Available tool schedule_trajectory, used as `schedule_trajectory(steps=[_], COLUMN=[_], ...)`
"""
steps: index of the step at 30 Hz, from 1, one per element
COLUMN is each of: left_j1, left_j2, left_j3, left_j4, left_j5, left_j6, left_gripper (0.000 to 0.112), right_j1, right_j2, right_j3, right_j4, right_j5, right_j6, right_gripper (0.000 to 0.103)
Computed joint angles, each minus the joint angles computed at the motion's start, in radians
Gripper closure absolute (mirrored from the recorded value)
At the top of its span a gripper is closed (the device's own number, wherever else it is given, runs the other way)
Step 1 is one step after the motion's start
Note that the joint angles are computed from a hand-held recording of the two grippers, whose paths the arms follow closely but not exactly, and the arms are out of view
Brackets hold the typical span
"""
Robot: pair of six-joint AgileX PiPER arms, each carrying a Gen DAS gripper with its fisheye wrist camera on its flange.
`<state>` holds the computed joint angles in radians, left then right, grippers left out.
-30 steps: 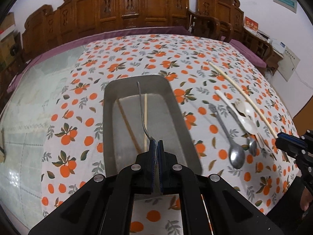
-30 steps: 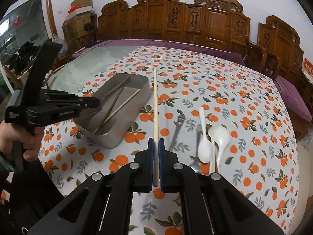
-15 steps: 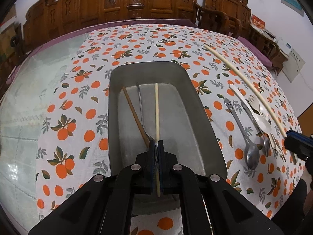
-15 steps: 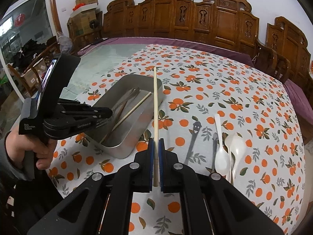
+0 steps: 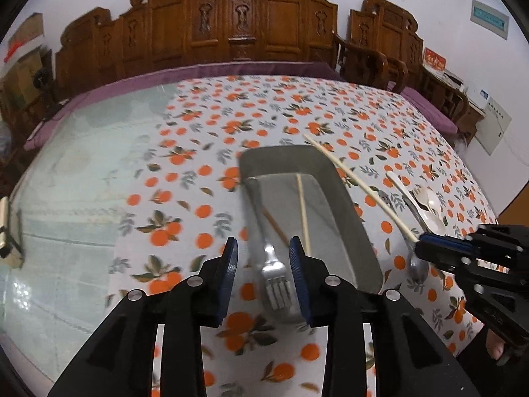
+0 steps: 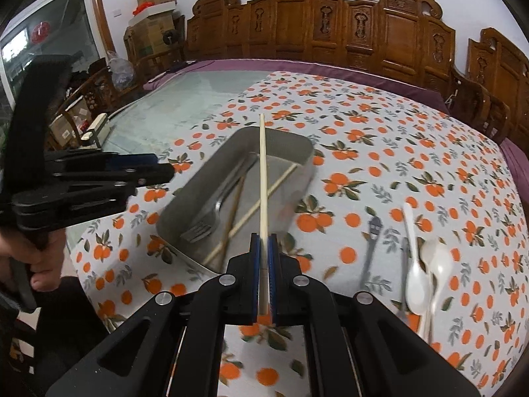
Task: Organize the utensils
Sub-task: 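Lower the chopstick into the tray and open the right gripper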
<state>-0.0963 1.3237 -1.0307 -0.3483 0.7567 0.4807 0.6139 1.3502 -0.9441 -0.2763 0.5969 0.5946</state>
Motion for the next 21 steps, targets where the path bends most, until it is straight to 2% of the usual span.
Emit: schedule_trajectory(steps=[1, 2, 4, 6, 9, 12, 14, 21], left_j1=[0.03, 0.052, 0.086, 0.111, 0.164, 0.186, 0.201, 0.214], left_j2=[-0.012, -0.022, -0.041, -0.045, -0.05, -0.045, -0.044, -0.054], left_j3=[0.0, 0.003, 0.011, 0.01, 0.006, -0.003, -0.008, -0.013], left_j4=[-0.018, -0.03, -0.038, -0.033, -0.087, -0.101, -0.114, -0.13], left_j5=[0.012, 0.017, 0.015, 0.016, 0.042, 0.052, 0.058, 0.063], left_j6=[0.028, 0.05, 0.081, 0.097, 0.16, 0.177, 0.186, 0.196], left_gripper=[0.077, 0.069, 0.064, 0.05, 0.039, 0.037, 0.031, 0.03], right_j1=[0.009, 0.011, 0.019, 0.017, 0.009, 0.01, 0.006, -0.013], right_j2=[0.021, 0.038, 0.075, 0.102, 0.149, 0.196, 0.222, 0.286], right_j3=[-0.017, -0.029, -0.06, -0.077, -0.11, -0.143, -0.16, -0.19], right_j4=[-0.002, 0.001, 0.001, 0.015, 0.043, 0.037, 0.054, 0.11], right_j5=[-0.002, -0.005, -0.005, -0.012, -0.019, -0.008, -0.009, -0.02], right_j6=[0.009, 0.012, 0.027, 0.031, 0.03, 0.053, 0.049, 0.034], right_gripper=[0.097, 0.097, 0.097, 0.097, 0.097, 0.097, 0.097, 0.097])
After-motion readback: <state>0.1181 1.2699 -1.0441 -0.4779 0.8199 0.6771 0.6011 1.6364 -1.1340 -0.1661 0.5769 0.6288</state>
